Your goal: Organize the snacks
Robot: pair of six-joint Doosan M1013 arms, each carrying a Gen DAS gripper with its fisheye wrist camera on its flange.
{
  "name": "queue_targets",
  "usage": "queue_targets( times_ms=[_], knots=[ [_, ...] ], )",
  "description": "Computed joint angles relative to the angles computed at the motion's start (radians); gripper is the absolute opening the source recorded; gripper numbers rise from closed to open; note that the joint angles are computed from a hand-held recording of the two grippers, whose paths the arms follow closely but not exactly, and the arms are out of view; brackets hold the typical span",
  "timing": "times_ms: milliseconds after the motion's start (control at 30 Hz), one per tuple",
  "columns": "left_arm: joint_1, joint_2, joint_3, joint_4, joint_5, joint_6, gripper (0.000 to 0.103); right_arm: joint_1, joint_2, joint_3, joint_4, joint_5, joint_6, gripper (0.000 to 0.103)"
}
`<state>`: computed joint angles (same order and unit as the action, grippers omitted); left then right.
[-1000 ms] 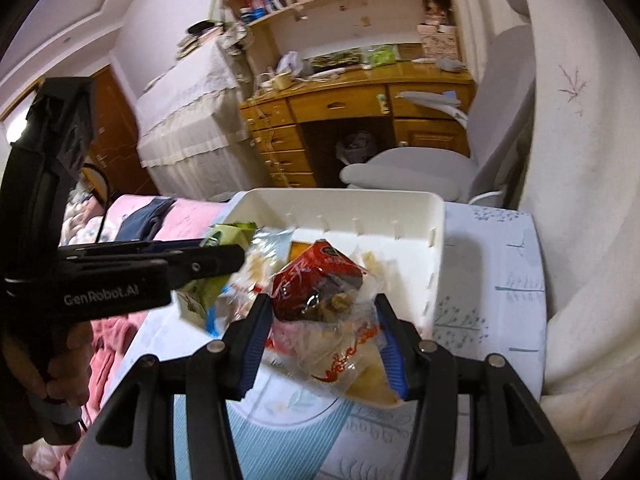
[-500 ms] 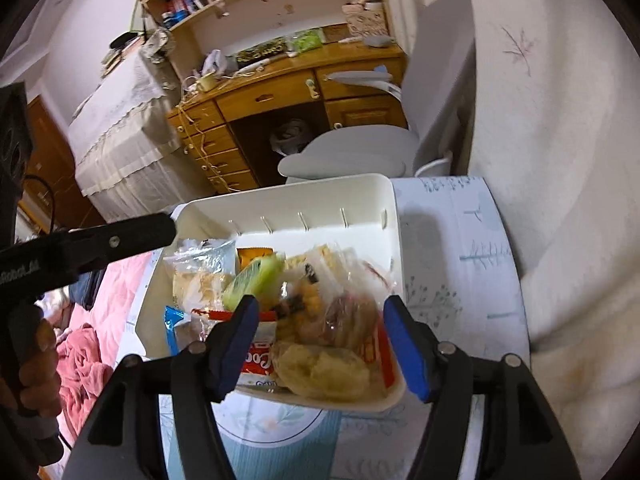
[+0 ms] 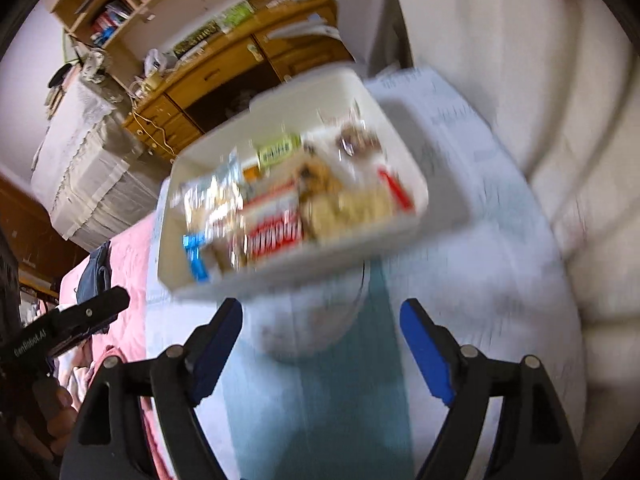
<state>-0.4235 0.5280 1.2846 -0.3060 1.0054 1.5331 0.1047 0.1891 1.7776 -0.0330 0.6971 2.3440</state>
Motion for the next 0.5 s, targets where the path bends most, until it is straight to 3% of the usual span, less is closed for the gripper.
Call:
queue_targets(
  times_ms=[233,400,500],
  knots=[
    [0.026,-0.102,0.133,0.012,-0.009,-0.026,0.074,0.076,-0.036,0.022,0.027,0.093,0.018,0.086],
    [0.012,-0.169,0.163,0.048,-0.045,-0.058,0.080,0.101,-0.068,0.001,0.012,0.146,-0.072,0.088],
    [-0.009,-0.205,0.164,0.088,-0.060,-0.080,0.086,0.109,-0.086,-0.027,-0.012,0.217,-0.119,0.093]
  ],
)
